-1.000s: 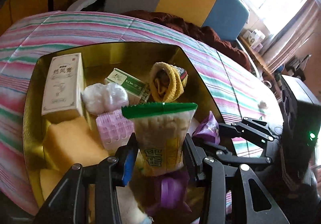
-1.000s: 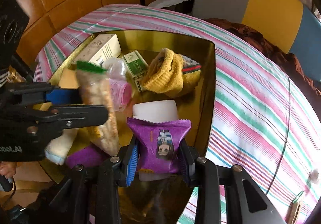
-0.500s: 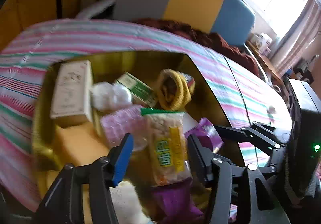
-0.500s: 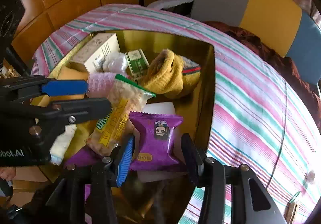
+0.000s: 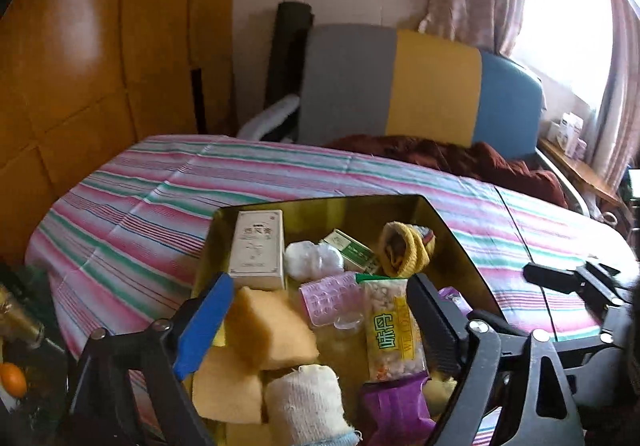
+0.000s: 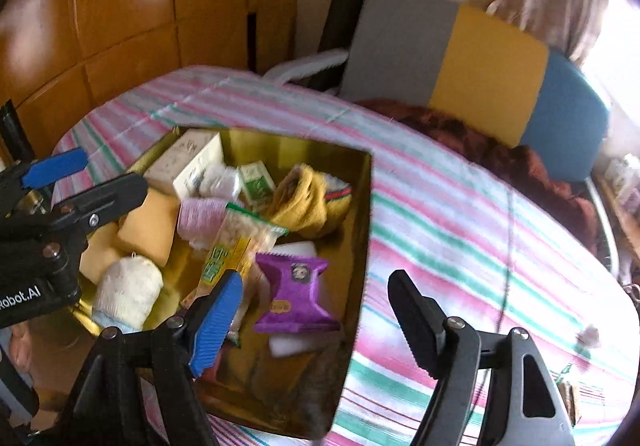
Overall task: Organize objects
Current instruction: 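Move both grippers back toward the cracker packet and white ball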
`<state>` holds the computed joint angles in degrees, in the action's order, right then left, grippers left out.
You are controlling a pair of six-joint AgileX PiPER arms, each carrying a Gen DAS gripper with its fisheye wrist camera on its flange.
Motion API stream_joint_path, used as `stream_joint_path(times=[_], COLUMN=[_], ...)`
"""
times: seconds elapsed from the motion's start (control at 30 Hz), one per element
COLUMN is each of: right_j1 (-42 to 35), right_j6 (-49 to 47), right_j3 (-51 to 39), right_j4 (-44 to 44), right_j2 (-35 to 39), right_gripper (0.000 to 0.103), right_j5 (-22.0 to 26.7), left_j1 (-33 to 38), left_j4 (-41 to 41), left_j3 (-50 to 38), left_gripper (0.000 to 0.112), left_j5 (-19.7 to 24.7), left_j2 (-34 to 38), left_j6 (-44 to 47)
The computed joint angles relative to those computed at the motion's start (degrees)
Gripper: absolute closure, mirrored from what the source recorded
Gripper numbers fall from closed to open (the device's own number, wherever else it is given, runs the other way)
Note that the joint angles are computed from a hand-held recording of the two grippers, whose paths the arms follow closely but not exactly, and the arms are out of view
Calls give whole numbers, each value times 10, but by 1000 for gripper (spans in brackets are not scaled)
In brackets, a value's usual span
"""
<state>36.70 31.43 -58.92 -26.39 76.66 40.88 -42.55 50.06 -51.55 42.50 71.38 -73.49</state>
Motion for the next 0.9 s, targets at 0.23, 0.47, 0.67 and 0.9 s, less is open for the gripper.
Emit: stream_joint_path(times=[0.23, 0.47, 0.67, 0.9], right_j1=[16, -1, 9, 7], right_j6=[127, 103, 110, 102], right_j3=[24, 52, 70, 77], right_j4=[-71, -9, -8, -9], right_j2=[-30, -56, -71, -79], right_gripper=[27, 34, 34, 34], right_j5=[27, 14, 3, 1], left_j1=[-45, -83, -96, -107], left_j4=[38, 52, 48, 42], left_j3=[6, 4, 3, -1], left_gripper=[16, 12, 12, 12], left_j5=[43, 67, 80, 86], left_j2=[-16, -15, -7, -1], left_j6=[-52, -69, -76, -75])
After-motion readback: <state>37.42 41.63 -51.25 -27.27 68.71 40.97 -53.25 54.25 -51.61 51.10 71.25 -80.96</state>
